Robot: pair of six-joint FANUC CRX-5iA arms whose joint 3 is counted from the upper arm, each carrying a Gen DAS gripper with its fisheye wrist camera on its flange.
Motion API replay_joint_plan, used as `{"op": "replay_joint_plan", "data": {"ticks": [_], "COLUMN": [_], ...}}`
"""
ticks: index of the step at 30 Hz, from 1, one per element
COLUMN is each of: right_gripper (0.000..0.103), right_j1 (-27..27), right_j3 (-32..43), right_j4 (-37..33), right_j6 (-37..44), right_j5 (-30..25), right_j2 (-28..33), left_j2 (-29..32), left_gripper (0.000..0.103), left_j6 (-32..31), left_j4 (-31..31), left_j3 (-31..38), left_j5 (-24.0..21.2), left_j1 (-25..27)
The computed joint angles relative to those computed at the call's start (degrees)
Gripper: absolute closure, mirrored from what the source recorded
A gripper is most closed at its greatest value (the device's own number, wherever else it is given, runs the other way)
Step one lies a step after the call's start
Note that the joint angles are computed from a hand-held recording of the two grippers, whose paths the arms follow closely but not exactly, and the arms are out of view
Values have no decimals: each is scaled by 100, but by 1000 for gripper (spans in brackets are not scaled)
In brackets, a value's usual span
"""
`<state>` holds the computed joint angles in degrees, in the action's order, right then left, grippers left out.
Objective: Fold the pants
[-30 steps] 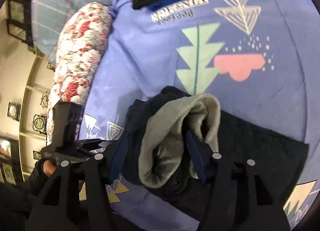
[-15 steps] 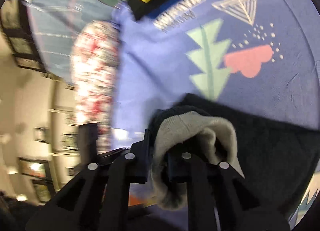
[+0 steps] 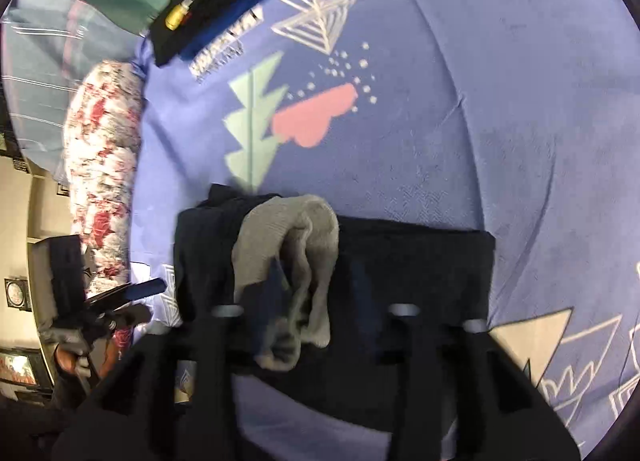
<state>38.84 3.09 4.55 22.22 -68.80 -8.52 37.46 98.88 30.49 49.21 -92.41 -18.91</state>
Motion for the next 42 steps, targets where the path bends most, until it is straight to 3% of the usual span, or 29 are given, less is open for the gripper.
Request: {"op": "replay_joint_plan", "data": {"ticks": [4, 6, 9, 12, 16, 19, 20, 22, 23, 25, 27, 31, 35, 40, 42], "right_gripper": [32, 32, 32, 32, 32, 33, 34, 59, 62, 78, 86, 87, 88, 85, 81], "right_j1": [23, 109, 445, 422, 518, 396, 351, 206, 161, 313, 402, 686, 1108, 1420, 1304], "right_j3": [-109, 34, 31, 261, 437, 334, 323, 227, 116, -37, -117, -335, -560, -1184, -1348], "right_j4": [-204, -191, 377, 147, 618, 370, 248, -107, -220, 35, 131, 372, 859, 1448, 1334], "right_j6": [195, 300, 347, 981, 1050, 955, 974, 986, 784, 399, 222, 18, -213, -567, -855], "right_j5": [171, 19, -258, -238, -709, -441, -396, -143, 43, 174, 406, 899, 463, -882, -785], "right_j2": [-142, 30, 134, 380, 774, 715, 721, 671, 578, 394, 208, -421, -855, -850, -858], "left_j2": [-119, -160, -198, -207, -211, -304, -322, -356, -365, -378, -378, -410, -271, 52, 259], "left_gripper": [9, 9, 9, 9, 9, 9, 9, 9, 9, 9, 9, 9, 9, 9, 9], "left_j6": [211, 318, 353, 333, 331, 311, 340, 437, 475, 483, 487, 556, 533, 412, 311], "left_j4": [-107, -170, -233, -271, -335, -359, -371, -366, -381, -417, -433, -362, -383, -292, -262], "left_j3": [-176, -230, -296, -334, -300, -426, -457, -529, -538, -518, -484, -537, -349, 25, 262], "left_j5": [118, 146, 160, 149, 141, 256, 274, 302, 297, 299, 305, 438, 328, 156, 61], "left_j1": [109, 142, 148, 123, 92, 119, 135, 176, 193, 204, 216, 254, 197, -39, -177]}}
